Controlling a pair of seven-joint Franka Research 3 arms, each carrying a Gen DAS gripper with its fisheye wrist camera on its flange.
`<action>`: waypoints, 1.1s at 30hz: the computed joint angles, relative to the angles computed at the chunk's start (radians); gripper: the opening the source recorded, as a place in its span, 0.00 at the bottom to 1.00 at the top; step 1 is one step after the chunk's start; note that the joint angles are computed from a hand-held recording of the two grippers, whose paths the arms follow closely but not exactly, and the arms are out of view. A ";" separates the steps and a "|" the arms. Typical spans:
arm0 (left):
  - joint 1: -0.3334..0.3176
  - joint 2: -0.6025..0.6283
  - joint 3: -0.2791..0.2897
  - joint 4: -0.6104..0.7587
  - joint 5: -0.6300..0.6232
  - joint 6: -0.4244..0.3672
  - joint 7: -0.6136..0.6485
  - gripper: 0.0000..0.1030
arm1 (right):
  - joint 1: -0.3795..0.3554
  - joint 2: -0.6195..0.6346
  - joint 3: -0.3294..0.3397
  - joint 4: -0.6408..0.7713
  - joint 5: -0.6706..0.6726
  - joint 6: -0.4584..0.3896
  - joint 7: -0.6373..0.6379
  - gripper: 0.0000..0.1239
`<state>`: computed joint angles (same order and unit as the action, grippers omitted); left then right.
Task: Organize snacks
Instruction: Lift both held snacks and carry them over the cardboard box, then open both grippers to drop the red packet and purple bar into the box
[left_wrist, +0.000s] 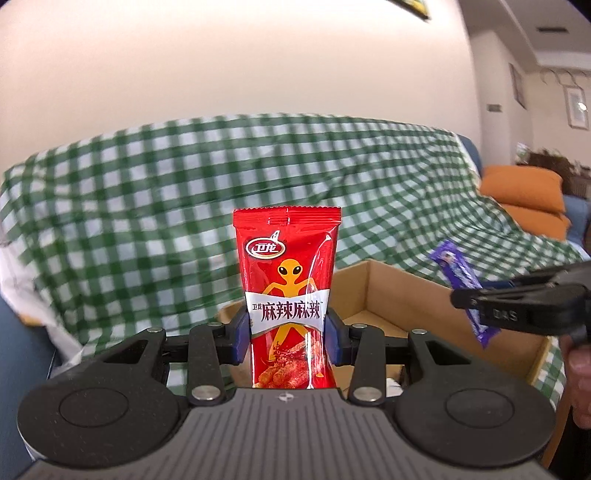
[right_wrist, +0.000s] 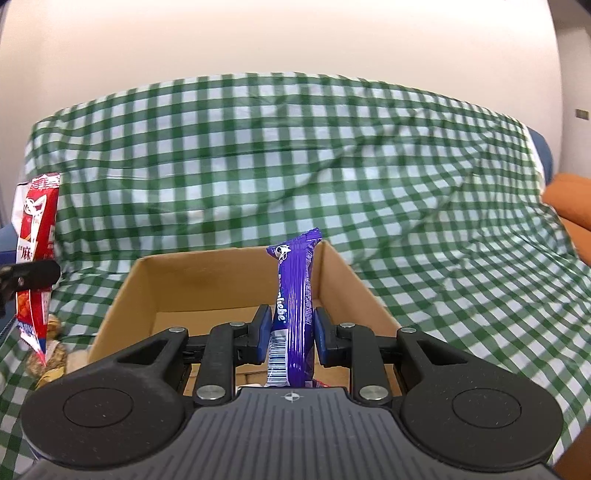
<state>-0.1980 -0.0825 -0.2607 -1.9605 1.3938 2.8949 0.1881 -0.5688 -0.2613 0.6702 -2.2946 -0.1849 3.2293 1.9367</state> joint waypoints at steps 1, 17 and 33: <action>-0.003 0.011 -0.005 0.010 0.014 0.002 0.001 0.43 | -0.021 -0.004 0.017 0.000 -0.004 -0.001 0.008 0.21; -0.068 0.116 0.025 0.129 0.077 0.062 -0.055 0.43 | -0.148 -0.025 0.114 0.006 -0.027 -0.008 0.063 0.21; -0.092 0.159 0.088 0.160 -0.049 0.189 -0.020 0.72 | -0.335 -0.096 0.276 0.013 -0.025 -0.027 0.123 0.62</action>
